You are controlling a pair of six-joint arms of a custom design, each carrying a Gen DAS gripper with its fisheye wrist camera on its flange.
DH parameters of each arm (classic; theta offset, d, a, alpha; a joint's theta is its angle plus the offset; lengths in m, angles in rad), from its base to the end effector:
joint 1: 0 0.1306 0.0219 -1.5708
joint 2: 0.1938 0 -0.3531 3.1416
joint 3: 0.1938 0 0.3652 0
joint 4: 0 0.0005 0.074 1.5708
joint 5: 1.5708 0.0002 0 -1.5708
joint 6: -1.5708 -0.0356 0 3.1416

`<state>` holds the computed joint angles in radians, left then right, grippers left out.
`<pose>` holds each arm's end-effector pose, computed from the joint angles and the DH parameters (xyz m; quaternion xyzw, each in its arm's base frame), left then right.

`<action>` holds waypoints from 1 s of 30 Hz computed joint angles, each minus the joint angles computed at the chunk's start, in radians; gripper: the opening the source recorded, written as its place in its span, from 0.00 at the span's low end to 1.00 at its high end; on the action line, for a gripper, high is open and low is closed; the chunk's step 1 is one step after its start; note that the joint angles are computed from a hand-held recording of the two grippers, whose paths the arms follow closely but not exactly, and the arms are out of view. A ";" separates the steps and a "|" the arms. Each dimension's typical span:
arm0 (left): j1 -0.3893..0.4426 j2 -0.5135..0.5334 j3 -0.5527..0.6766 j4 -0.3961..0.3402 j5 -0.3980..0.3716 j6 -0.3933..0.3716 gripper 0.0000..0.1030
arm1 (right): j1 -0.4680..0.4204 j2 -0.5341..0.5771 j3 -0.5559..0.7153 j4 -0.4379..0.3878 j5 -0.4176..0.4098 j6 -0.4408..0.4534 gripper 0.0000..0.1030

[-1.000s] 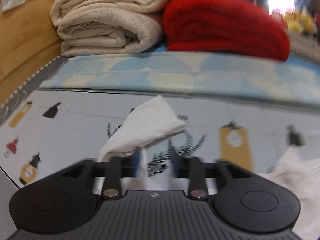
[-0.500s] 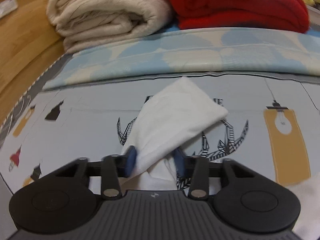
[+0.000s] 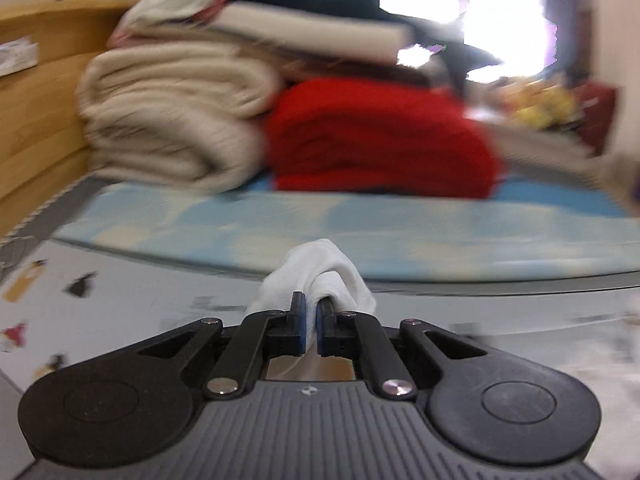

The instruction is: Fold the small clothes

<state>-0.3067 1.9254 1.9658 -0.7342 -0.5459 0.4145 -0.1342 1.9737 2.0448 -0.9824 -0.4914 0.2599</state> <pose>0.6261 -0.1794 0.3797 -0.1613 0.8644 0.0841 0.4687 0.6454 -0.0707 0.3652 -0.1362 0.9110 0.1642 0.3531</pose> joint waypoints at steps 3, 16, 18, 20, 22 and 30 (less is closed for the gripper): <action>-0.093 -0.032 -0.011 0.048 0.046 0.027 0.05 | -0.027 -0.075 -0.101 0.074 0.041 -0.088 0.08; -0.246 0.065 0.038 -0.261 0.316 0.277 0.48 | -0.169 -0.205 -0.262 0.110 0.028 -0.382 0.08; -0.250 0.047 0.037 -0.266 0.271 0.296 0.48 | -0.175 -0.194 -0.251 0.105 0.004 -0.417 0.08; -0.239 0.029 0.027 -0.234 0.224 0.302 0.48 | -0.173 -0.180 -0.246 0.117 0.010 -0.441 0.08; -0.226 -0.031 -0.071 -0.130 0.182 0.326 0.48 | -0.171 -0.170 -0.257 0.138 0.016 -0.458 0.06; -0.122 0.047 0.025 -0.265 0.258 0.418 0.43 | -0.137 -0.021 -0.146 0.002 0.031 -0.343 0.08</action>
